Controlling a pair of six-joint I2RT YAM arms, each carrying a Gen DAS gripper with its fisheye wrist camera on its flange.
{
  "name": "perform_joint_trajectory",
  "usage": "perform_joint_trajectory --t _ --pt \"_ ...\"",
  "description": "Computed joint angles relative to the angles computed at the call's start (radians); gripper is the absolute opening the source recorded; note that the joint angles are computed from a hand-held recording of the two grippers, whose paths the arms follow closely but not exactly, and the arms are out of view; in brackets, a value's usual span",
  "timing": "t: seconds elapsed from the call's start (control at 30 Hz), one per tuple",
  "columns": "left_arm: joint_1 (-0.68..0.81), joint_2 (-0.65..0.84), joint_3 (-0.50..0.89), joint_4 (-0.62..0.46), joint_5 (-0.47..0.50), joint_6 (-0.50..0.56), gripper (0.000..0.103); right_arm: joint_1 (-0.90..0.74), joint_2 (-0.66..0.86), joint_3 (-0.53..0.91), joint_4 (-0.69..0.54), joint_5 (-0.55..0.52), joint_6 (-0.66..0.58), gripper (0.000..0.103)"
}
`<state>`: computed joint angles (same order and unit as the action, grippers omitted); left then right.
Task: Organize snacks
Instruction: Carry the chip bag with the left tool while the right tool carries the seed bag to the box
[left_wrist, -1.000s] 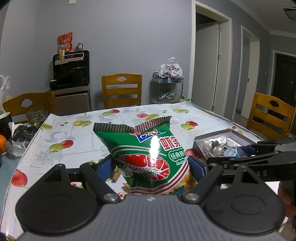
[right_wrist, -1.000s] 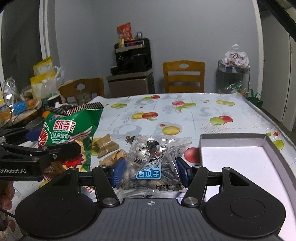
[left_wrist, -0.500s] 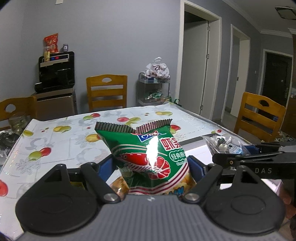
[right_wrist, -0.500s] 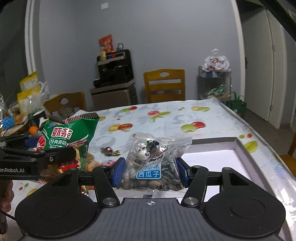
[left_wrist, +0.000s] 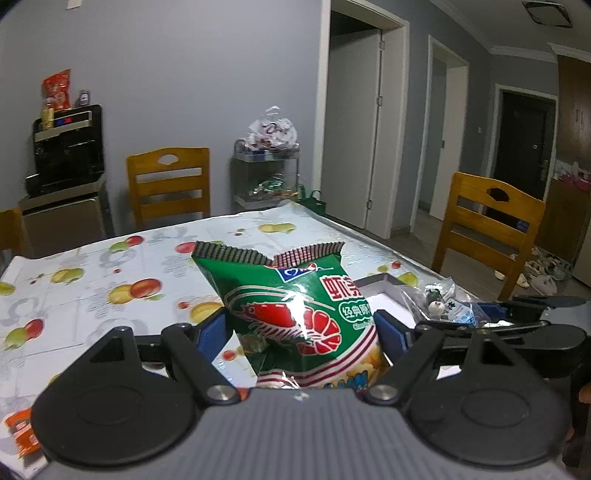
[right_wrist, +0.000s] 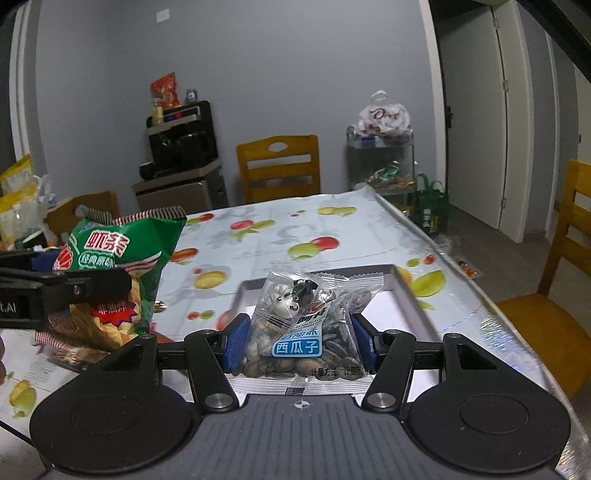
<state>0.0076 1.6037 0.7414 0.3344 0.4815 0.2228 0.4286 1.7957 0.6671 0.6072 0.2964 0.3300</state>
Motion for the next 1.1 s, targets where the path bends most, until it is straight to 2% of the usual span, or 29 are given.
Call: perform_joint_trajectory --t 0.3,0.43,0.57,0.7,0.87,1.1 --pt "-0.132 0.139 0.162 -0.047 -0.086 -0.039 0.082 -0.115 0.009 0.058 -0.076 -0.107 -0.085 0.059" --pt "-0.177 0.242 0.28 -0.106 -0.116 -0.074 0.082 -0.171 0.048 0.131 -0.142 -0.192 -0.105 0.059" --pt "-0.211 0.306 0.336 -0.097 -0.146 -0.067 0.082 -0.207 0.092 0.216 -0.226 -0.247 -0.152 0.059" --pt "-0.219 0.392 0.444 -0.124 -0.139 -0.127 0.082 -0.214 0.148 0.281 -0.276 -0.246 -0.188 0.059" --pt "-0.205 0.492 0.577 -0.178 -0.048 -0.25 0.082 -0.213 0.184 0.295 -0.266 -0.252 -0.2 0.059" --pt "-0.237 0.592 0.678 -0.243 -0.089 -0.227 0.078 -0.21 0.229 0.329 -0.273 -0.232 -0.21 0.059"
